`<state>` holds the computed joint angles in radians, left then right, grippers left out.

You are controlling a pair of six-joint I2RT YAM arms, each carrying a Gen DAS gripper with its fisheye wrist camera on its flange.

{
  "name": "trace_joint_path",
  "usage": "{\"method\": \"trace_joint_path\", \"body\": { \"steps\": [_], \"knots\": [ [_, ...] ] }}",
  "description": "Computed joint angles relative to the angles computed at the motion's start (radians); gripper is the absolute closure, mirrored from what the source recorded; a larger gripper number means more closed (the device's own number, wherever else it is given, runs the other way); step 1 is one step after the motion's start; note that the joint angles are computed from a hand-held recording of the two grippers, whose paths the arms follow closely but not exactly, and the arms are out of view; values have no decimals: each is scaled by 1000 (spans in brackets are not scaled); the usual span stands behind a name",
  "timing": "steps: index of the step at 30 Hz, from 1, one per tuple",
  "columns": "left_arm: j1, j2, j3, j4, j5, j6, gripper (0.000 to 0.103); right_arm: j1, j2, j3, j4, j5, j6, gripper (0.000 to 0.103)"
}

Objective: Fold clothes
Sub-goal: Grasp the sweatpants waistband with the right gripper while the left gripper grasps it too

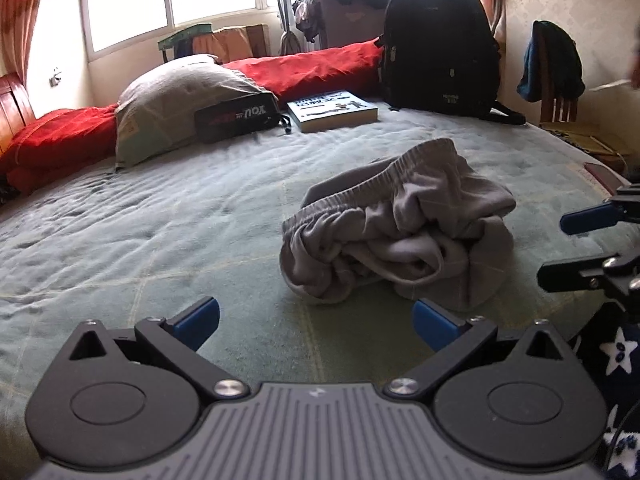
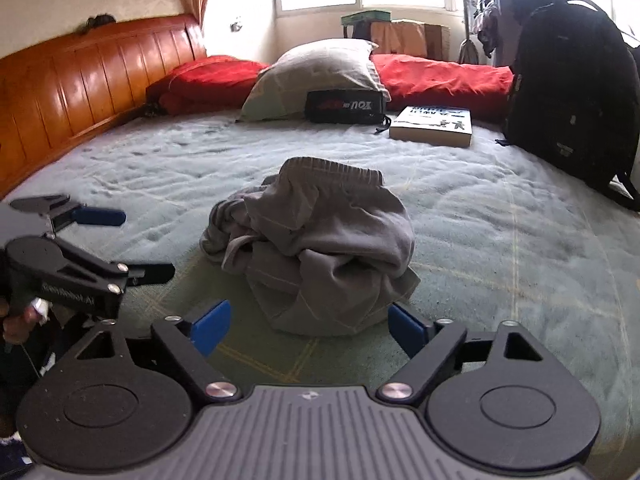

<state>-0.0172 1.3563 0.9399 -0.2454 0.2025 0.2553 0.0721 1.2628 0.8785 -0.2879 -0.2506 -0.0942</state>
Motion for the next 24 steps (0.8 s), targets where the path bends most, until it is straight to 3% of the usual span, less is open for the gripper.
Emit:
{"method": "trace_joint_path", "body": {
  "steps": [15,19,24],
  "knots": [
    [22,206,198,-23,61,13,1,-79,210,220,9,-93,-81,21],
    [34,287,276,-29,104,-3,7,-140,299,297,11,-153,-78,27],
    [41,394,382,-77,143,-12,25,-186,429,401,-10,-243,-70,30]
  ]
}}
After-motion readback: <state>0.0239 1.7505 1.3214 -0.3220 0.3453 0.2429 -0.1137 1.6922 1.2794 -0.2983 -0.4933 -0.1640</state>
